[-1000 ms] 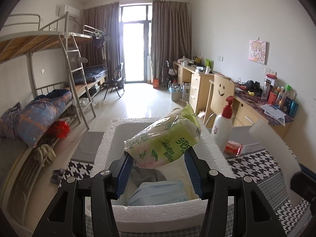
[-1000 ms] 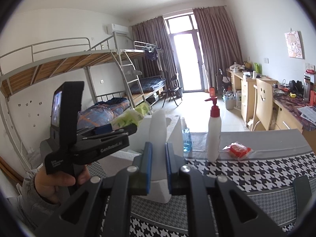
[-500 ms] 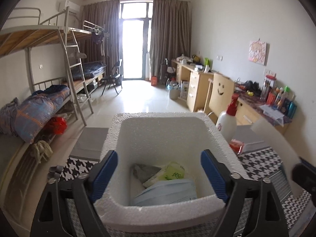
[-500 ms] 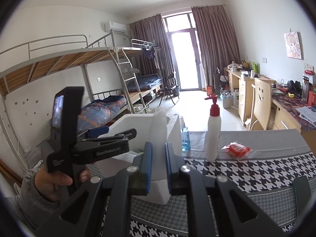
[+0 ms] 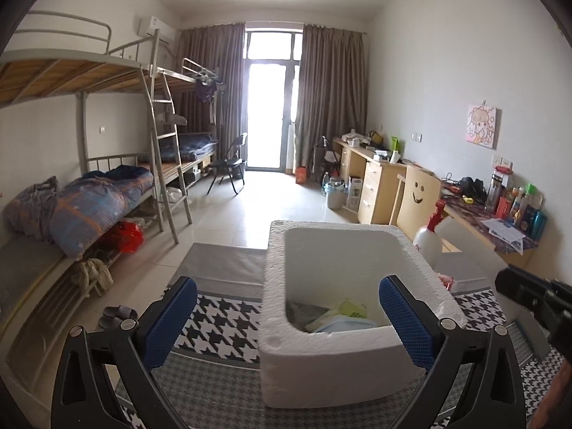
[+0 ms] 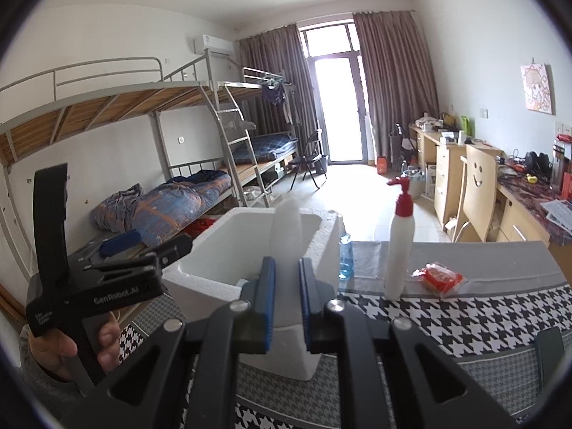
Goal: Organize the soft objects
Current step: 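Lower the white foam stick into the foam box and open the right tool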
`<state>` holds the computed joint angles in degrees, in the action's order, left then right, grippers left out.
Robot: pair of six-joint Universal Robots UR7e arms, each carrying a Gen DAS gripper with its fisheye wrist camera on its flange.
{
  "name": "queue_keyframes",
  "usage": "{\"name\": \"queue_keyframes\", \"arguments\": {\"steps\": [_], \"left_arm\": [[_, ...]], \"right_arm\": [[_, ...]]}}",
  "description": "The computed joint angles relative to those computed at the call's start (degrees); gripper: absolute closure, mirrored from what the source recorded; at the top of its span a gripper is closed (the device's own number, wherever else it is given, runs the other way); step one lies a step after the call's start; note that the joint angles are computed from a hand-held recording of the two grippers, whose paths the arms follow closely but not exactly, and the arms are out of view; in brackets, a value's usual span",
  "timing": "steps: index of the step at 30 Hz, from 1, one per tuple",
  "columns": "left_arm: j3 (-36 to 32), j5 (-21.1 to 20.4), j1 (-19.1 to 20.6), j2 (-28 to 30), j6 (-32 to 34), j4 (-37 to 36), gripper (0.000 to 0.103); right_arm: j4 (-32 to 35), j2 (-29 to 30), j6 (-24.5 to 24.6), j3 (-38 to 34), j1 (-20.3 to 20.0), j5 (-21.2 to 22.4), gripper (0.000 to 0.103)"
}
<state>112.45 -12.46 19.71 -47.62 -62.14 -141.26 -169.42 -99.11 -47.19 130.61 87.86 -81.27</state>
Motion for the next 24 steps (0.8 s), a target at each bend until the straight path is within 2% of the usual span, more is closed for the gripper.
{"name": "queue_keyframes", "arguments": {"steps": [10,14,21,24], "left_arm": [[1.4,1.1,-1.3,-5.4,-22.7,25.8,0.001],[0.2,1.5,-1.6,-6.6,-34.8,39.9,0.001],[0.9,0.8,-1.9,-8.2,-42.1,47.1,0.001],[1.8,0.2,-2.4,-8.8,-43.7,47.6,0.001]], "right_arm": [[-1.4,4.0,0.5,-1.4,3.9,-2.6,0.087],[-1.5,6.1,0.2,-2.5,5.0,-4.0,0.087],[-1.0,8.4,0.3,-3.5,5.9,-4.8,0.087],[-1.3,9.4,0.4,-3.9,6.3,-5.3,0.087]]}}
